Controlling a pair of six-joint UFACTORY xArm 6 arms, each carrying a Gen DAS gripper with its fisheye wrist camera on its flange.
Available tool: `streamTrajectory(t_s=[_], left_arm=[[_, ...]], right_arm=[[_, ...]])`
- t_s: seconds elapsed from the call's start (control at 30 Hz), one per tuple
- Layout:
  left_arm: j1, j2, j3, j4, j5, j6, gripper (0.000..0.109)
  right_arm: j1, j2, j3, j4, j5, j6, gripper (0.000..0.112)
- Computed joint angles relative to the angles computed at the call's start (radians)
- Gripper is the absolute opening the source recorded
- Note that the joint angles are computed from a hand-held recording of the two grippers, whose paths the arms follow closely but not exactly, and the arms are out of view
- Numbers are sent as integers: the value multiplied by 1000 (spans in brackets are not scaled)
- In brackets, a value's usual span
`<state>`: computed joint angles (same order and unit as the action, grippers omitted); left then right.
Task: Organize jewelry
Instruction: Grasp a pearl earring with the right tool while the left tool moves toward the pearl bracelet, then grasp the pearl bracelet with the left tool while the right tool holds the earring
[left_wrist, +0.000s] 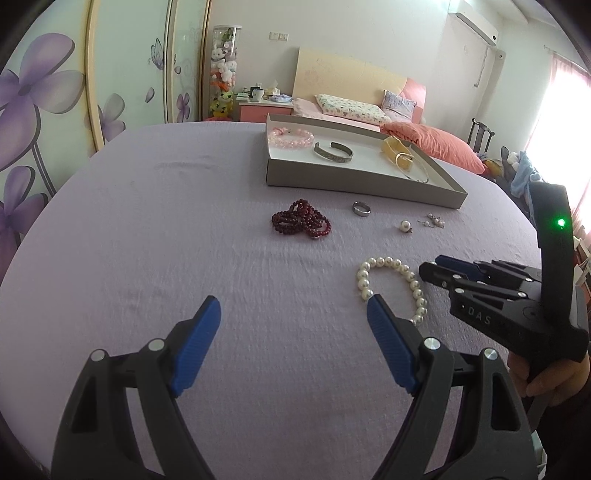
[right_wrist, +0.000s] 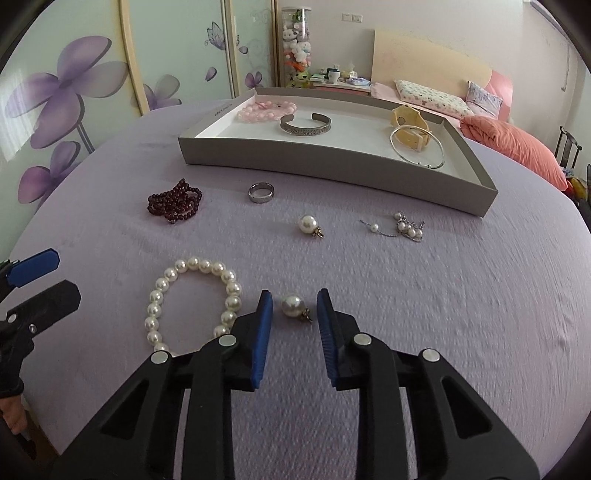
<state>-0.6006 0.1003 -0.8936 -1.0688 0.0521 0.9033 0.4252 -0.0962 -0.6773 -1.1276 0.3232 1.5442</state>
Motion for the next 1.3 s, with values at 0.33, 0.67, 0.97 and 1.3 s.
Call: streamTrajectory(t_s=[0.33, 0.67, 0.97, 1.3], left_arm=[[-10, 21, -4, 116, 8, -92, 82], [-43, 87, -47, 392, 37, -365, 68], [-26, 142, -91, 820, 43, -792, 50], [9, 155, -107, 1275, 51, -1162, 10]], right_arm=[[-5, -60, 58, -4, 23, 36, 15], [-98, -239, 201, -7, 25, 102, 15], [-122, -240, 212, -27, -3, 116, 15], [-124, -245, 218, -52, -24, 134, 15]])
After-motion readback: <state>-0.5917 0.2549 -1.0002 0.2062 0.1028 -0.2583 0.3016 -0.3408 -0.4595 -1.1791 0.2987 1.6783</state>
